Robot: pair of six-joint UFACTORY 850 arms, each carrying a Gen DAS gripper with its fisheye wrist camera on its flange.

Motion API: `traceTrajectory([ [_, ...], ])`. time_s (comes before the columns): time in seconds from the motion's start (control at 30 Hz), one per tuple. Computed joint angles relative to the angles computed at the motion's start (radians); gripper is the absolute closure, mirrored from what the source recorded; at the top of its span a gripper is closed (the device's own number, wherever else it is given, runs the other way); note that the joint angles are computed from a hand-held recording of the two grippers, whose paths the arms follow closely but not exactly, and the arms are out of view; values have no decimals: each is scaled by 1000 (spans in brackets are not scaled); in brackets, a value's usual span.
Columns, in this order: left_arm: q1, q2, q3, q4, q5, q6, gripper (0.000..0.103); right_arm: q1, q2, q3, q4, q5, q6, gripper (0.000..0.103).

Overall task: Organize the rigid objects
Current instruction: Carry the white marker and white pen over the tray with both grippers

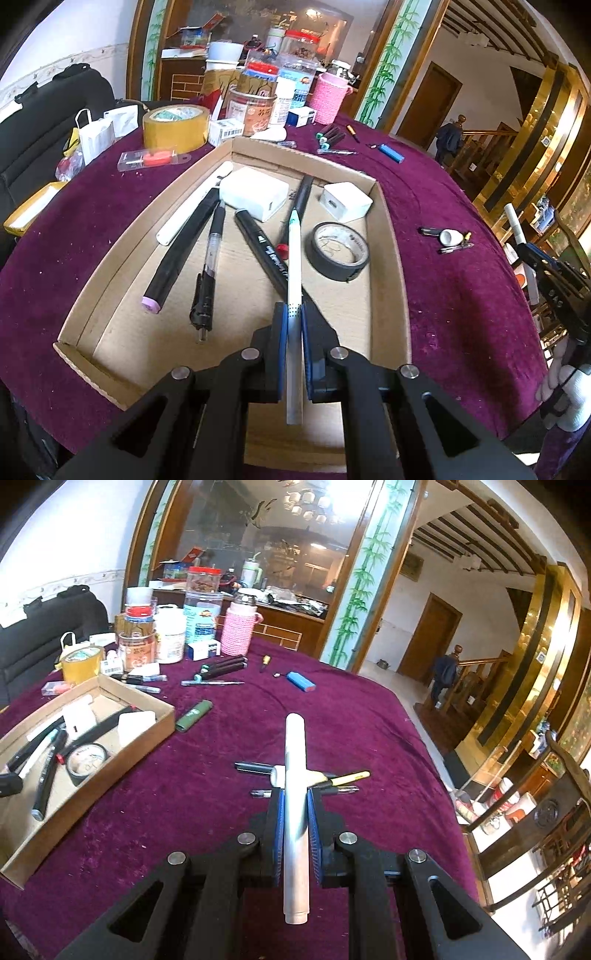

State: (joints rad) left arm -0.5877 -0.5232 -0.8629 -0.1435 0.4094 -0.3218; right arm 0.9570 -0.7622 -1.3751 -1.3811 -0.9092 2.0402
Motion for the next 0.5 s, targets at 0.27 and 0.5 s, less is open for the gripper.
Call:
traceTrajectory([
  [0.27, 31, -49, -38, 56, -44, -64, 95, -83, 37, 6, -361, 528, 393, 89],
  [0.5, 54, -59, -56, -49, -78, 4, 94, -107, -141, -255, -696, 866, 732, 89],
])
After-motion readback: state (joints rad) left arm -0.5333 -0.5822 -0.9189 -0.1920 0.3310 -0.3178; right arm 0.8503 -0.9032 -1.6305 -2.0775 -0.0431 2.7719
